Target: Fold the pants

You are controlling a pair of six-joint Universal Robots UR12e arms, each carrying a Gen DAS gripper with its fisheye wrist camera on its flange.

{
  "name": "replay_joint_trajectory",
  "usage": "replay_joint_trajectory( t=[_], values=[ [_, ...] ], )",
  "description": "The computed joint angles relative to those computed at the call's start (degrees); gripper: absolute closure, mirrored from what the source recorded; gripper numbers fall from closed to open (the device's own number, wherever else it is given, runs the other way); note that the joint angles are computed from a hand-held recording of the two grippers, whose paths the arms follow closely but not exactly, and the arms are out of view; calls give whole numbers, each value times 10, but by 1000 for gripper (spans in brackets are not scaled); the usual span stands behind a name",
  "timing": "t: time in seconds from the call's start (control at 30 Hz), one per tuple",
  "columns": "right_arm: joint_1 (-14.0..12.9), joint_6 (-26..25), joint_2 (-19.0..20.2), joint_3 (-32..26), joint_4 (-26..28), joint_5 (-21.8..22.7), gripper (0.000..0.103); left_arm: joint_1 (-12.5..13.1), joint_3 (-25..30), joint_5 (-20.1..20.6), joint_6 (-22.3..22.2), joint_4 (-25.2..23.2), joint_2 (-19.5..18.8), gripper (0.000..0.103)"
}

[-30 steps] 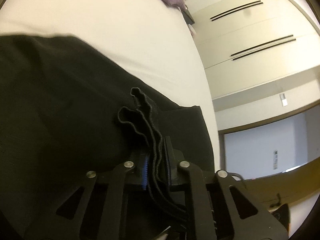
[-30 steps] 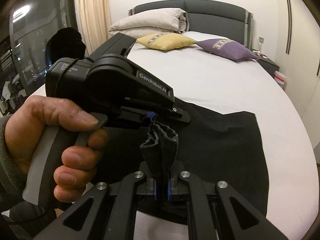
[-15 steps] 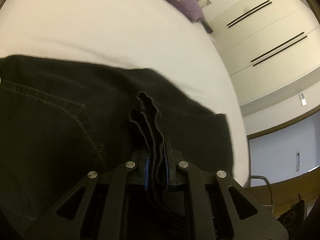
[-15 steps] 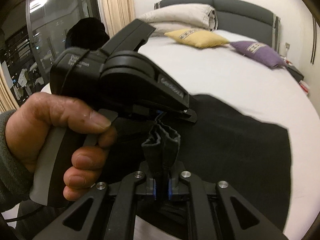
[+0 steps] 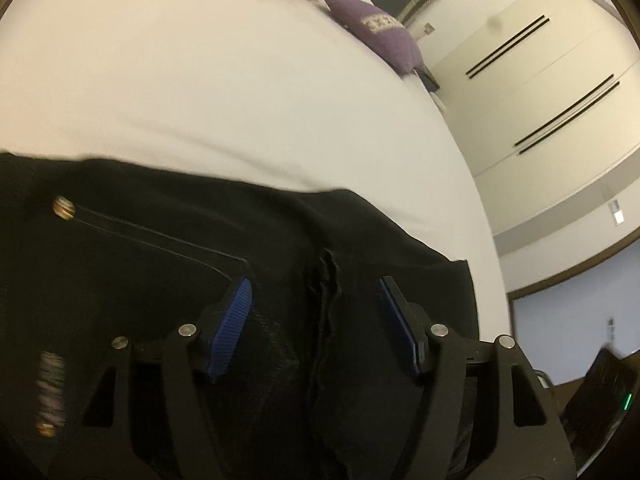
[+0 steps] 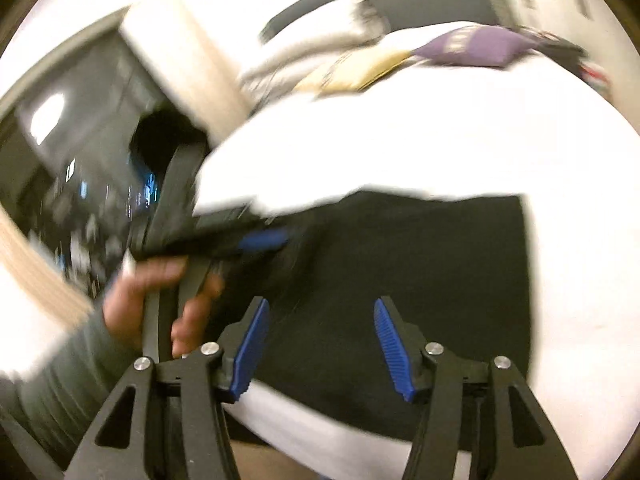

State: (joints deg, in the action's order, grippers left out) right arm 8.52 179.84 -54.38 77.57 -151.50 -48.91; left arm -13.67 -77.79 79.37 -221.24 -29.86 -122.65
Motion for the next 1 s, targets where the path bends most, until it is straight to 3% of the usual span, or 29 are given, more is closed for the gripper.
replay_joint_trajectory(
  t=[0.1, 0.23, 0.3, 0.37, 0.43, 0.5, 0.57, 0.63, 0.67, 0.73, 0.8, 0.87, 0.9, 0.93, 1.0],
  values=[
    [-20, 76, 22, -21, -28, 26, 44, -6, -7, 20, 2, 15, 14, 40],
    [-33, 154, 88, -85, -41, 143, 44, -22, -15, -6, 58, 47, 22, 40],
    [-30, 172, 116, -120, -4, 150, 43, -35, -2, -10, 81, 27, 9, 40],
    [-26, 150, 140, -162, 88, 129, 43, -42, 8, -8, 81, -2, -2, 40],
    [-27, 176, 153, -175, 107, 101, 69, -42, 0, -14, 76, -7, -7, 41],
    [-38, 230, 162, -171, 77, 123, 80, -44, -14, -9, 86, 21, -4, 41],
    [-44, 255, 154, -157, 53, 102, 80, -47, -15, 0, 93, 22, -4, 41],
    [-48, 255, 138, -140, 58, 88, 71, -50, -15, 9, 91, 25, -3, 40],
    [-52, 265, 128, -125, 43, 108, 67, -55, -5, 12, 81, 27, -10, 40],
    [-57, 277, 115, -89, -19, 183, 50, -54, -21, 12, 60, 59, -3, 40],
    [-56, 222, 90, -47, -4, 228, 39, -55, -32, 21, 50, 66, 1, 40],
    [-54, 146, 70, -11, 66, 236, 40, -56, -39, 33, 59, 62, 4, 40],
    [-54, 135, 67, 2, 68, 226, 56, -56, -44, 39, 66, 61, 8, 40],
    [-57, 133, 63, 17, 46, 217, 80, -58, -42, 46, 72, 50, 9, 40],
    [-63, 164, 58, 37, 15, 194, 96, -62, -31, 67, 74, 15, 10, 40]
  ],
)
